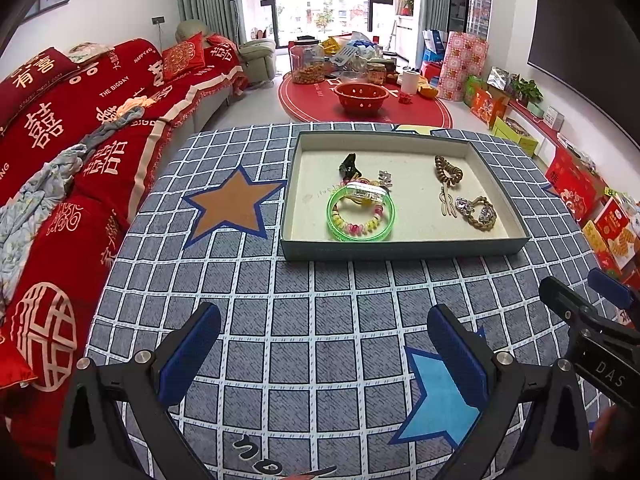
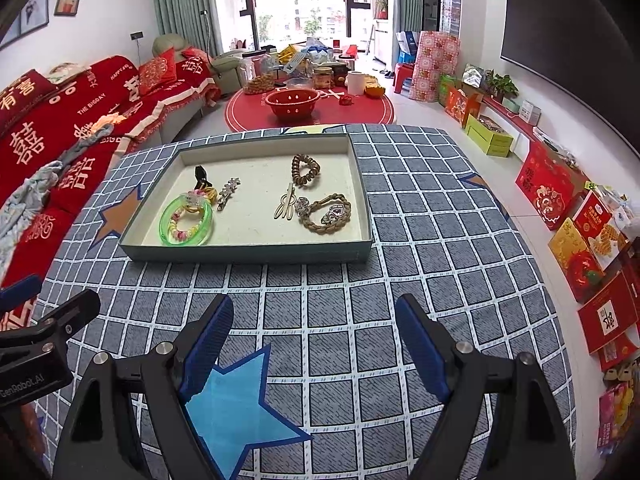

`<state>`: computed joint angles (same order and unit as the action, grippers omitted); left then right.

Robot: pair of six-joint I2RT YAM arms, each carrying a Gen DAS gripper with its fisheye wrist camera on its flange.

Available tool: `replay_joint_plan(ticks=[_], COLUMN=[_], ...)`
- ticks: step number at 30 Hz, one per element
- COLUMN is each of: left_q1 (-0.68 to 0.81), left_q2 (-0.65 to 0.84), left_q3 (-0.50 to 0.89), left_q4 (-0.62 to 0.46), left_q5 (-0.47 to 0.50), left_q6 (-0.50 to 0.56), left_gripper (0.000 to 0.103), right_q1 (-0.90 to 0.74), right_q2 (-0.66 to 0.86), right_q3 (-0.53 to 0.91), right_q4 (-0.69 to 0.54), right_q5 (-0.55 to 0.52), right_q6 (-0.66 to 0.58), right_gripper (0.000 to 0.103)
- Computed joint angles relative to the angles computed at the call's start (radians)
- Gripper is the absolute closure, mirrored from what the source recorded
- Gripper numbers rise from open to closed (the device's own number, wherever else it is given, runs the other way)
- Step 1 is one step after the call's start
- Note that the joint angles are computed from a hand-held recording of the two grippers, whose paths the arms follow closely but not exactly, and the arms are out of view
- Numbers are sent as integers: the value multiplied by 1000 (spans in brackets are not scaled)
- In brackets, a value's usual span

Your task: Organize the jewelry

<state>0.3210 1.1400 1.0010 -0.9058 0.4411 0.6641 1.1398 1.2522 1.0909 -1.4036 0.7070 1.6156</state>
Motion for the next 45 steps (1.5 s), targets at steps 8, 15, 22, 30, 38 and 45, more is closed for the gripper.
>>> replay_joint_plan(ticks=[8, 15, 22, 30, 38, 45], left_q1=[7, 4, -1, 0, 0, 2], left_q2=[-9, -14, -17, -16, -17, -15], left_q3=[-1, -4, -10, -8, -12, -15], left_q4=[-9, -13, -11, -12, -11, -6], left_q5=[5, 3, -2, -1, -2, -4], left_q6=[8, 13, 11, 13, 12, 12], left_gripper=[0, 0, 0, 0, 0, 0], right_q1=[-1, -4, -5, -4, -4, -3], right_q2=[-5, -4, -7, -5, -6, -4], right_q3=[-2, -3, -5, -6, -6, -7], right_q4=[0, 1, 3, 5, 5, 8], right_q5=[1, 0, 0, 0, 0, 1], right_q6=[-4, -5, -10, -8, -8, -7], right_gripper=[18, 18, 18, 18, 18, 18])
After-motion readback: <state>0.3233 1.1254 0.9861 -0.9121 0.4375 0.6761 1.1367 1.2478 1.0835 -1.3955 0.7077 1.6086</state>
